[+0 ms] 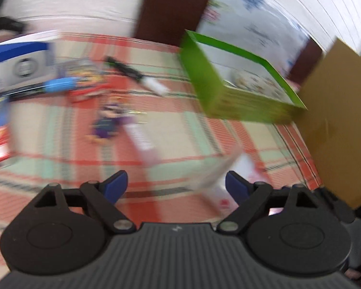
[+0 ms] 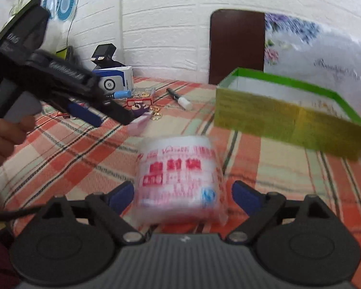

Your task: Organize objects

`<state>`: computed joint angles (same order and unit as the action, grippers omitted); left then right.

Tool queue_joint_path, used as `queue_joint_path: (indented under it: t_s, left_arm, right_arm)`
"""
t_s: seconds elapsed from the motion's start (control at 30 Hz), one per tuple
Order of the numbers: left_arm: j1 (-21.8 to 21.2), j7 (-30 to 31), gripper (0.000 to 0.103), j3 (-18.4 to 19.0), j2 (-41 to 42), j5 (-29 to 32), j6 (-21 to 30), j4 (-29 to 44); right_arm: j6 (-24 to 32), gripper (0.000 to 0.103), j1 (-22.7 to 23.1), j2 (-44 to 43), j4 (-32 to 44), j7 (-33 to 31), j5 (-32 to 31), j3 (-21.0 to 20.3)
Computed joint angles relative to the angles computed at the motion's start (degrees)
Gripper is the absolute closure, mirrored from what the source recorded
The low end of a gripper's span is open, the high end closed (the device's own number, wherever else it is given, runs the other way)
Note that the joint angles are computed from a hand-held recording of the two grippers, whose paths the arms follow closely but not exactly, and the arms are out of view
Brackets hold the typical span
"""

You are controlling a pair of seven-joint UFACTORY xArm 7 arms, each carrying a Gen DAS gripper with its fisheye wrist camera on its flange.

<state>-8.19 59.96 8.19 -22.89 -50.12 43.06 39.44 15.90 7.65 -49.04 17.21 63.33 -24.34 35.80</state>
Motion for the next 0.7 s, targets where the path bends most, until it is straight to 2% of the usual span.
queue_joint_path:
  t_s: [0.13, 0.2, 0.27, 0.3, 0.33, 0.4, 0.43, 0.53, 0.63, 0.7]
  left_arm:
    - [-2.65, 1.23, 0.008, -2.72, 0.08, 0.88, -0.81, 0.41]
    - [-4.17, 3.72, 0.008, -3.79, 0.56, 1.08, -3.49, -0.32]
    - [-4.89, 4.15, 0.007, -3.83, 2.71, 2.12, -3.18, -0.06]
    - [-4.91, 3.76, 0.008, -2.70, 3.92, 1.26, -0.26, 0.78]
    - [-4.57, 3.39, 0.012, -2.18, 4.13, 0.40, 1.88, 1.05]
    - [-4.99, 4.67, 0.025, -1.24, 1.97, 0.04, 4.41, 0.12]
    - [-3.75, 5.16, 0.026, -2.84, 0.24, -0.43, 3.34, -0.95]
    - [-4.68, 6.91, 0.027, -3.18, -3.78, -1.29, 0.51, -2.26]
    - [-6.63, 8.14, 0.027, -2.38, -5.06, -3.06, -1.19, -0.38]
    - [-8.47, 9.81, 0.027, -2.27, -4.32, -5.07, -3.08, 2.02]
  right_arm:
    - [-0.90, 0.008, -0.45, 0.45, -0.30, 0.83, -0.18, 0.67]
    - [-1.02, 0.006, -0.69, 1.57, -0.09, 0.69, 0.10, 0.01]
    - [-2.52, 0.007, 0.03, 2.85, -0.82, 1.25, 1.09, -0.74]
    - [-2.67, 0.012, -0.16, 3.14, -0.80, 1.74, 1.10, 0.09]
    - [-2.96, 0.022, -0.70, 3.83, -0.35, 1.16, 0.48, 0.37]
    - [-3.40, 0.033, -1.68, 3.63, 0.15, 1.32, -0.26, 1.47]
    - [-4.27, 0.037, -2.21, 3.26, -0.03, 1.81, -0.29, 1.63]
    - [-8.46, 0.046, -4.53, 1.11, -1.10, 3.13, -0.12, 2.57]
    - [-9.57, 0.046, -9.67, -2.82, 0.19, 3.68, -0.72, 6.54]
    - [-11.58, 0.046, -13.97, -4.75, 1.06, 3.04, -1.16, 7.59]
